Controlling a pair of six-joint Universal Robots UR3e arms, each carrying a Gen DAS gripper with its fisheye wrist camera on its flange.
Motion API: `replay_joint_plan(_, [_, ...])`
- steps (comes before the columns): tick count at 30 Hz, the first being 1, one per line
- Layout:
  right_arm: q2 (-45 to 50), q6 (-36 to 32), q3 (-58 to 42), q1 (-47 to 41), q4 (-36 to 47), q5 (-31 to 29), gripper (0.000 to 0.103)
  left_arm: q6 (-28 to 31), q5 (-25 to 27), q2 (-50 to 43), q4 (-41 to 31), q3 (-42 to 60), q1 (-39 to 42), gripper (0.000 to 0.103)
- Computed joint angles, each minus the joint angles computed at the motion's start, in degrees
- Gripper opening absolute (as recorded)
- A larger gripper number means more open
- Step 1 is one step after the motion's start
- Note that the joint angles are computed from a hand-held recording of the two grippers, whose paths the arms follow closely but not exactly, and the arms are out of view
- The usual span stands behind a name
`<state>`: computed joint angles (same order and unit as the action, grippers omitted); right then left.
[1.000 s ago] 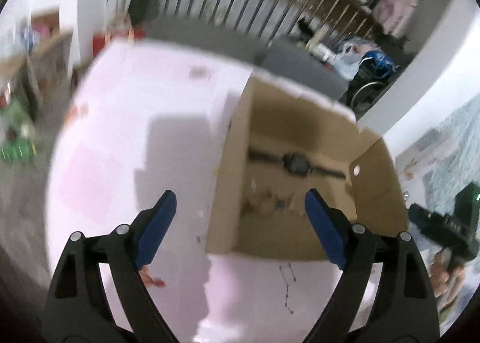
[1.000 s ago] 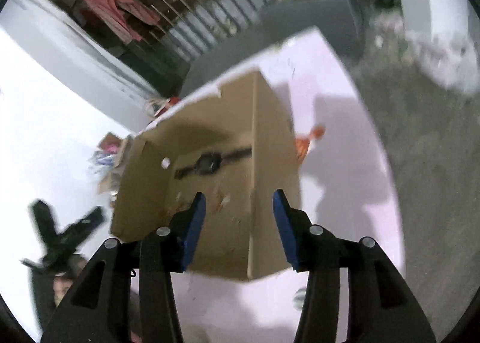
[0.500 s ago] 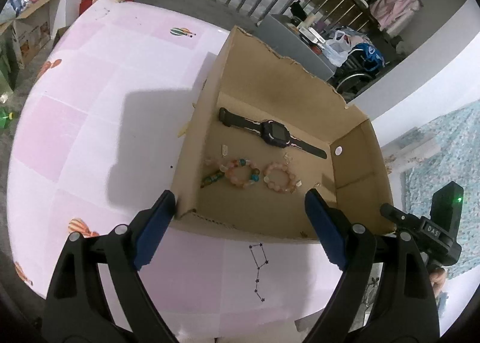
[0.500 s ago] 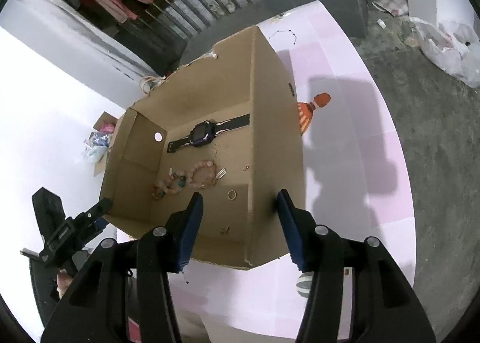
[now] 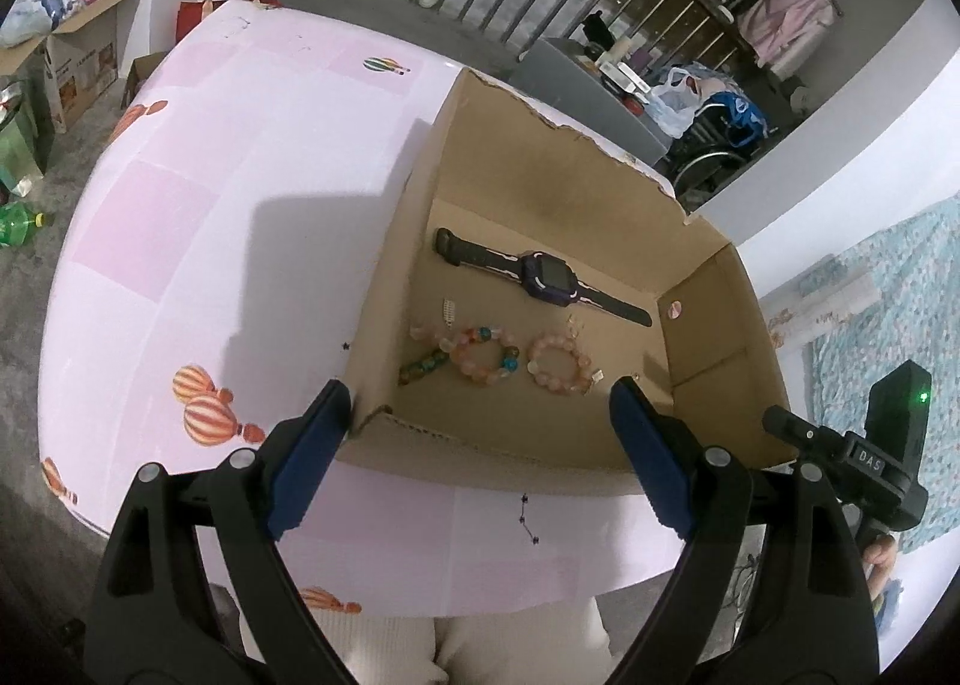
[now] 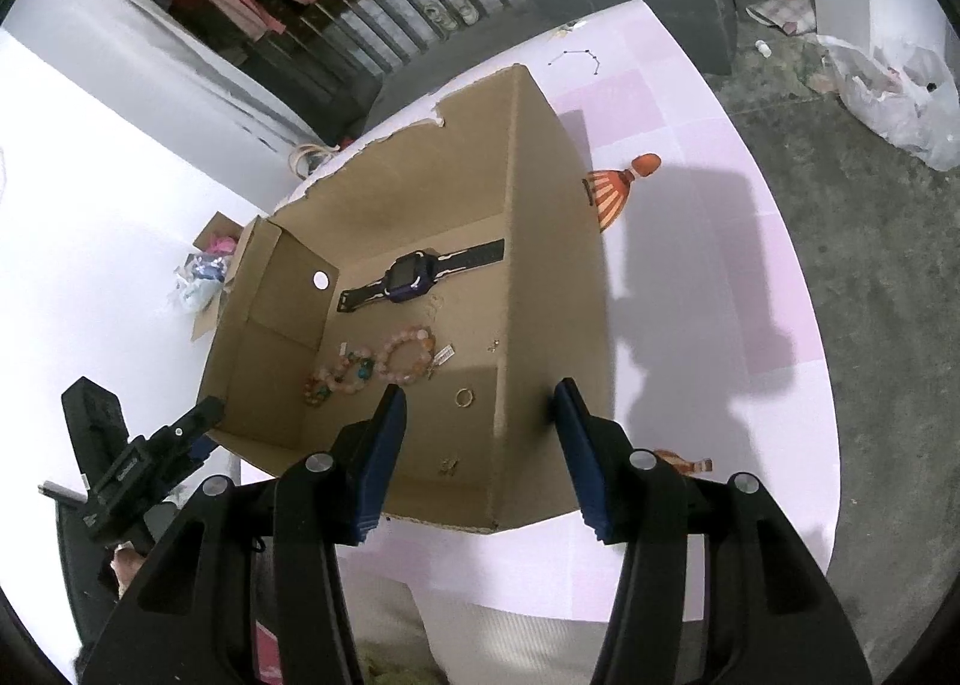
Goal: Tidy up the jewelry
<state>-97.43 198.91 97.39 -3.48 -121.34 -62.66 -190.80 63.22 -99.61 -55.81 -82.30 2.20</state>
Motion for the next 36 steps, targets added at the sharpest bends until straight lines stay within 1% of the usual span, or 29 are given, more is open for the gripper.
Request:
replay_joint_plan(6, [-1.64, -0.35, 2.45, -0.57, -0.39, 0.67, 0.051, 0.70, -1.34, 1.82, 0.21, -3.20, 1.18, 0.083])
replay_joint_plan(13, [-2.50, 0.22, 4.26, 0.17, -2.31, -0.15, 0.051, 0.69, -0.65, 1.05, 1.25, -3.26, 0.73, 0.083])
replay_joint_plan(17, [-4.23, 0.49, 7.01, -0.14, -4.52, 0.41, 0.051, 1.47, -0.87, 2.24, 2.80, -5.17, 1.18, 0.083])
replay_joint_plan(19, [-6.92, 0.65, 9.96, -0.97, -6.51, 1.25, 0.051, 1.73, 0.56, 4.25, 4.58, -7.42, 1.26, 0.084])
replay_joint_plan(20, [-8.41, 0.92, 11.23, -0.98, -7.40, 0.72, 0.051, 2.05, 1.44, 5.53, 5.27, -8.81, 1.41, 0.084])
replay_joint_plan(22, [-12.08, 1.57, 13.57, -0.08, -9.16, -2.53, 0.052, 2.73, 3.51, 8.83, 6.72, -11.69, 1.55, 0.085])
replay_joint_plan(25, [-16.46, 2.79, 16.20, 2.54, -11.54, -8.00, 0.059, 4.12, 6.40, 13.61, 8.02, -15.42, 1.75, 0.085])
replay_joint_plan(27, [-18.19, 3.93, 17.02, 5.73, -12.79, -12.86, 0.063, 4.70, 10.37, 16.71, 8.62, -17.29, 0.99, 0.087])
replay_joint_plan(28, [-18.53, 4.83, 17.22, 7.90, -13.52, -15.91, 0.066, 4.51, 13.46, 18.40, 9.30, -18.37, -0.01, 0.089])
replay_joint_plan(29, [-18.30, 6.16, 17.11, 10.75, -14.39, -19.76, 0.070, 4.57, 14.94, 19.56, 9.77, -19.26, -0.43, 0.090])
replay_joint_plan(30, [-17.68, 7.81, 16.97, 14.76, -15.60, -24.96, 0.072, 4.60, 16.54, 20.95, 10.39, -20.30, -1.05, 0.091])
replay_joint_plan(31, [-16.90, 8.80, 16.80, 18.00, -16.54, -28.89, 0.076, 4.62, 17.63, 21.97, 10.70, -20.97, -1.50, 0.093])
replay_joint_plan(32, [-16.44, 9.37, 16.63, 20.09, -16.79, -31.50, 0.080, 4.67, 18.63, 22.89, 10.77, -21.53, -2.16, 0.093])
replay_joint_plan(33, [-14.93, 11.03, 15.82, 23.87, -16.88, -36.28, 0.081, 4.74, 19.29, 23.62, 10.80, -21.95, -2.83, 0.094])
replay_joint_plan(36, [-12.06, 14.08, 14.72, 30.57, -17.47, -43.87, 0.089, 3.95, 22.76, 23.85, 10.56, -21.66, -5.53, 0.095])
